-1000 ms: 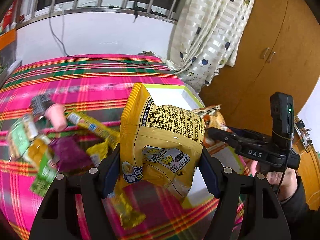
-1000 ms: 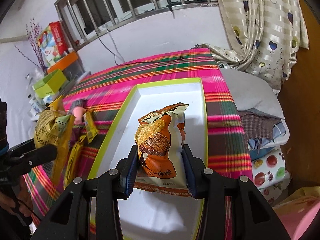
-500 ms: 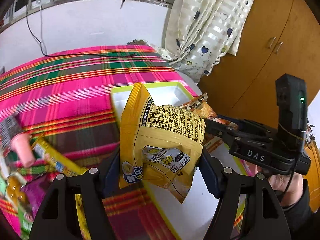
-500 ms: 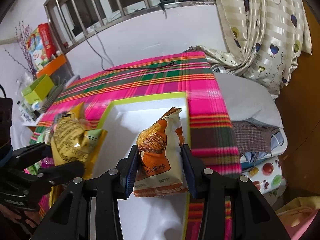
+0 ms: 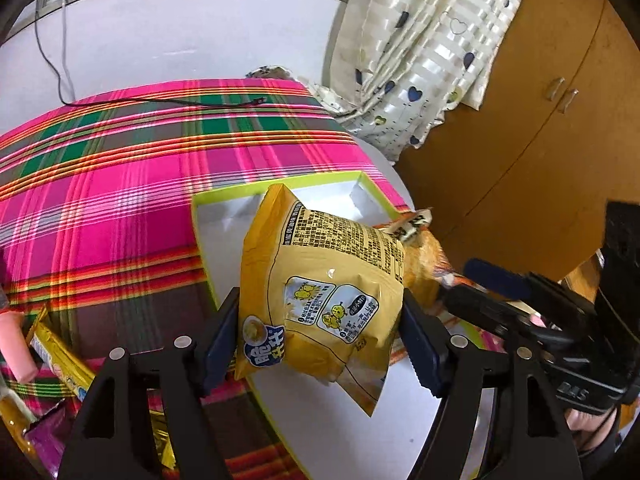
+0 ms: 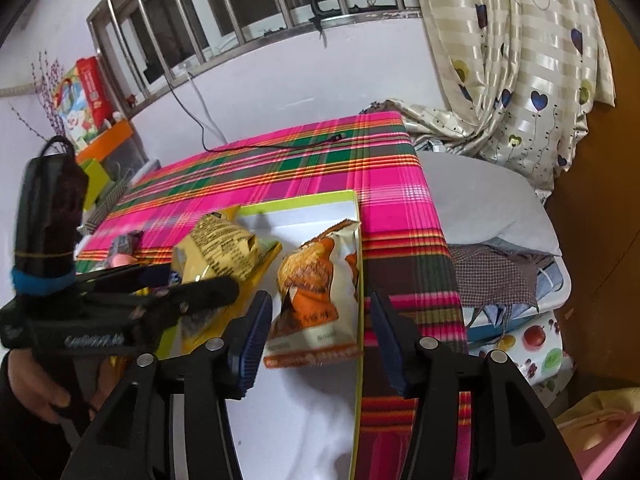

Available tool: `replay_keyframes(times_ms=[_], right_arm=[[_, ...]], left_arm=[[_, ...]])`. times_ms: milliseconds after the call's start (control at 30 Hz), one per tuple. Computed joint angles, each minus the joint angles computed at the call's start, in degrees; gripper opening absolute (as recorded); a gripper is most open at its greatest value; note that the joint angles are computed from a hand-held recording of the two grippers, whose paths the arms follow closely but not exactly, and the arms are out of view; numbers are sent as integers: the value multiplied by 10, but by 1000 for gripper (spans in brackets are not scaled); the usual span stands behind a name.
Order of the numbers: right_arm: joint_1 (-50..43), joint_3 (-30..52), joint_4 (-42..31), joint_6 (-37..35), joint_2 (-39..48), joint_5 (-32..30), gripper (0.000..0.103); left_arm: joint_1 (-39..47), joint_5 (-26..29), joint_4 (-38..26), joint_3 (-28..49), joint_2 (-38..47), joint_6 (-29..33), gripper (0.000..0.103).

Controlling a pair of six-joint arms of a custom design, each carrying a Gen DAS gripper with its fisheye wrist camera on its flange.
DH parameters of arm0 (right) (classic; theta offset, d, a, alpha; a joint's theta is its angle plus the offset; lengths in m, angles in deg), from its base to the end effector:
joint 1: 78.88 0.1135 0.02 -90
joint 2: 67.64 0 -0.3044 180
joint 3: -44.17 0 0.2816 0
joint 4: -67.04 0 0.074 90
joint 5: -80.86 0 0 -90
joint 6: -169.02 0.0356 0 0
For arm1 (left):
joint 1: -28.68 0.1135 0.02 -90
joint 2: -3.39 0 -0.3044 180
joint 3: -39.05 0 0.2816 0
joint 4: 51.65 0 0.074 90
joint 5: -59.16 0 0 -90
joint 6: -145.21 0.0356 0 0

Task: Organize snacks
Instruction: 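Carry the yellow chip bag and bread packet into the white box with both tools, then open both tools to release the bags in the box, then grasp the green pea snack bag with the left tool while the right tool grasps a gold candy bar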

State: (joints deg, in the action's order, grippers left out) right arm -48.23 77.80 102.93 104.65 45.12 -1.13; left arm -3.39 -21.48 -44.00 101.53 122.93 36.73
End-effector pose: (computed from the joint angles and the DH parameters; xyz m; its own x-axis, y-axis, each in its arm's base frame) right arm 0.2352 0.1336 0.0428 -0.7120 0.0760 -0.6981 -0.1215 0.9658 0.2290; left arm 0.3310 -0.2142 0.0591 -0.8048 0.1352 -0.5779 0.3779 0.8675 -0.3234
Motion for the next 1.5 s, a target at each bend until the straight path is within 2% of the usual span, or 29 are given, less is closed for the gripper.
replay_keyframes(times_ms=[100, 333, 467, 600, 733, 900, 1167, 1500], right_arm=[[18, -13, 6, 16, 1, 29, 36], [55, -56, 55, 50, -6, 53, 36], [78, -61, 41, 54, -14, 62, 37], [96, -55, 27, 54, -13, 67, 44], [107, -56, 28, 61, -11, 71, 44], [130, -63, 17, 73, -29, 87, 44], [219, -79, -17, 124, -70, 138, 44], [347, -75, -81, 196, -112, 207, 44]], left_arm=[[0, 3, 14, -14, -8, -6, 75], [-10, -14, -1, -6, -13, 11, 77], [-16, -40, -5, 1, -8, 21, 77], [-23, -54, 14, -16, -21, 35, 77], [-28, -72, 26, -34, -42, 45, 77], [-36, -90, 59, -87, -93, 39, 77], [-59, -116, 99, -215, -191, -8, 77], [-93, -207, 137, -386, -321, -63, 77]])
